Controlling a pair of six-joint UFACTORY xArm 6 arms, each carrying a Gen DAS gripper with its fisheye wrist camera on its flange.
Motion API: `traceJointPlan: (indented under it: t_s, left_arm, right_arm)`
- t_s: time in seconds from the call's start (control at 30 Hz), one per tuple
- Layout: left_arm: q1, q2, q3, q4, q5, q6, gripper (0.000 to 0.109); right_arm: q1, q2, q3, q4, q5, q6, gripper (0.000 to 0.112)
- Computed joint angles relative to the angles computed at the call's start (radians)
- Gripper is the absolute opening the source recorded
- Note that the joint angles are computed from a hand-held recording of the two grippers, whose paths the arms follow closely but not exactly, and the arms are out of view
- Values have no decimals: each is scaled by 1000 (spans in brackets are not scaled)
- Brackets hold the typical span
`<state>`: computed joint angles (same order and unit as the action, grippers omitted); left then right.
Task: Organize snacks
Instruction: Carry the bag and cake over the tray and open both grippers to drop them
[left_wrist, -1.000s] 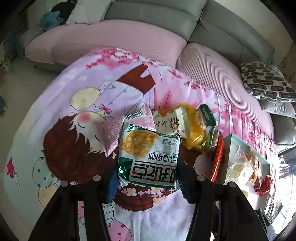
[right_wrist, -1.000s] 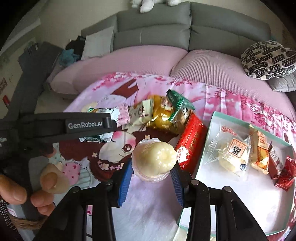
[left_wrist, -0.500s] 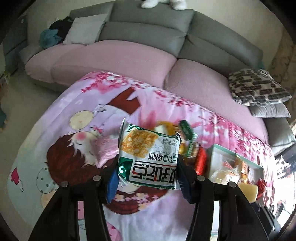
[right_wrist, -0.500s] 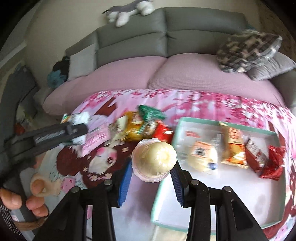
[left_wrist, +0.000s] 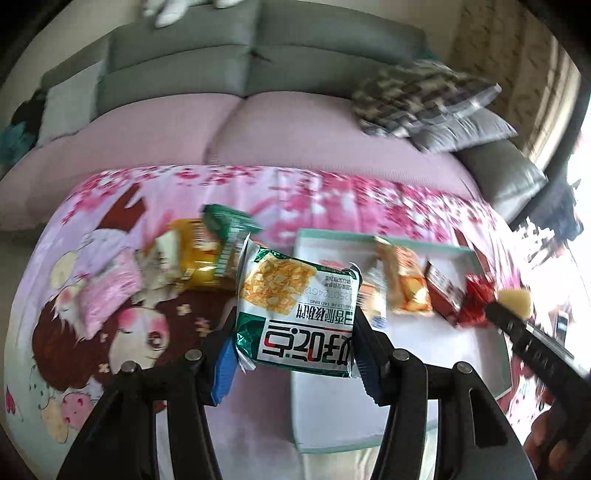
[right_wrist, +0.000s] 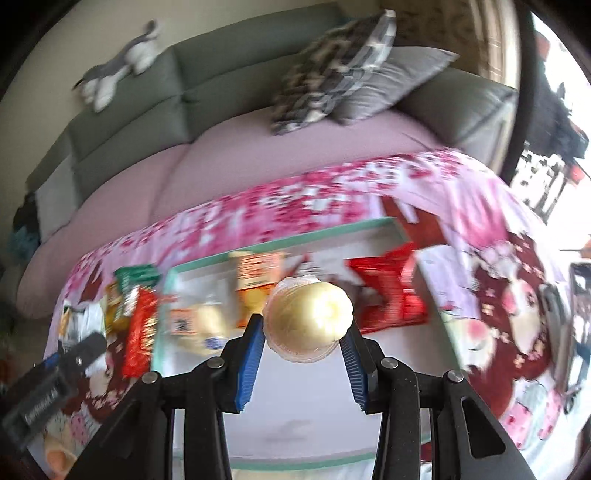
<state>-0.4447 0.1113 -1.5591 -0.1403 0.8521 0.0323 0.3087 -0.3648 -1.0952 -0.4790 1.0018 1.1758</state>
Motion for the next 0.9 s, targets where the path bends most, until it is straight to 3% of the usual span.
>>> traceJointPlan:
  t_s: [0.27,0.7,0.9]
  left_arm:
    - [-59,33,-4,-9,69,51,57]
    - [-85,84,-14,40,130,49,57]
    - [-93,95,-13,58,138,43,57]
  right_arm:
    - [-23,-53,45,20,55,13,44]
    - [-57,44,62,203,49,-107,44]
    - [-58,52,68,228,62,-116,44]
